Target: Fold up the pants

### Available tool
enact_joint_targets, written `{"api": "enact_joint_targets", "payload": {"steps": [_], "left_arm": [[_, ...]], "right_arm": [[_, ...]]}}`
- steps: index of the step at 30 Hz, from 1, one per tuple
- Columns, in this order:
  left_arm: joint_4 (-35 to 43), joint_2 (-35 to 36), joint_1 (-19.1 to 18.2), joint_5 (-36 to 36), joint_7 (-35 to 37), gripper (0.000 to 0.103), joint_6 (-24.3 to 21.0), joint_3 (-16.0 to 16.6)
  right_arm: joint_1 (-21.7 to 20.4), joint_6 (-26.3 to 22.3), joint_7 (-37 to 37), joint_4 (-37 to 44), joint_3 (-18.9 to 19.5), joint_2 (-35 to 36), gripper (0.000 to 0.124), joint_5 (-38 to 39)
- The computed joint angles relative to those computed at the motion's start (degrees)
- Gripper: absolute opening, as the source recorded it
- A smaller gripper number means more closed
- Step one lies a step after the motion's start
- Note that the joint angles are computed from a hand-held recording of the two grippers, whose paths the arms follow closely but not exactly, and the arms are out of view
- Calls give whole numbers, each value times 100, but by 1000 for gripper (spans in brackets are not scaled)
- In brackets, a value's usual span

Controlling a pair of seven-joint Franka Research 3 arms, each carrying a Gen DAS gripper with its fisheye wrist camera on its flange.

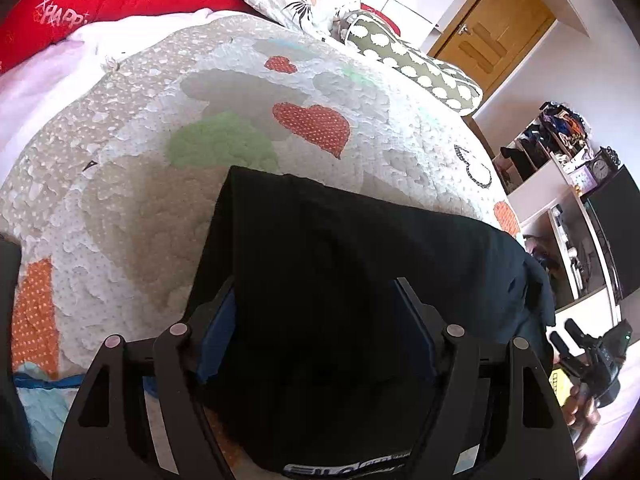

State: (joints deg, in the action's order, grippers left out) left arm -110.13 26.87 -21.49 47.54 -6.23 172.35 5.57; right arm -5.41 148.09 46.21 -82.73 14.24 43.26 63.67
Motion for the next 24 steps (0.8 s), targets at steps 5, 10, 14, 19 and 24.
{"api": "enact_joint_targets", "payload": {"steps": [5, 10, 14, 19, 24], "left_arm": [[169, 108, -42, -33, -13, 67, -38, 62], [84, -9, -234, 369, -492, 37, 304, 406], [-240, -376, -653, 1166, -1302, 33, 777, 968], [-867, -1113, -1189, 2669, -2491, 33, 725, 1466], [-1230, -940, -555, 1629, -1498, 33, 384, 617]], "right_arm": [[363, -156, 1140, 1292, -171, 945, 54, -687], [208, 324, 826, 1579, 279, 1131, 5, -683], [-334, 874, -653, 602, 901, 305, 4, 139], [-846, 778, -2181, -806, 1063, -960, 3, 1176], [-298, 852, -1623, -1237, 295, -992, 3, 526]]}}
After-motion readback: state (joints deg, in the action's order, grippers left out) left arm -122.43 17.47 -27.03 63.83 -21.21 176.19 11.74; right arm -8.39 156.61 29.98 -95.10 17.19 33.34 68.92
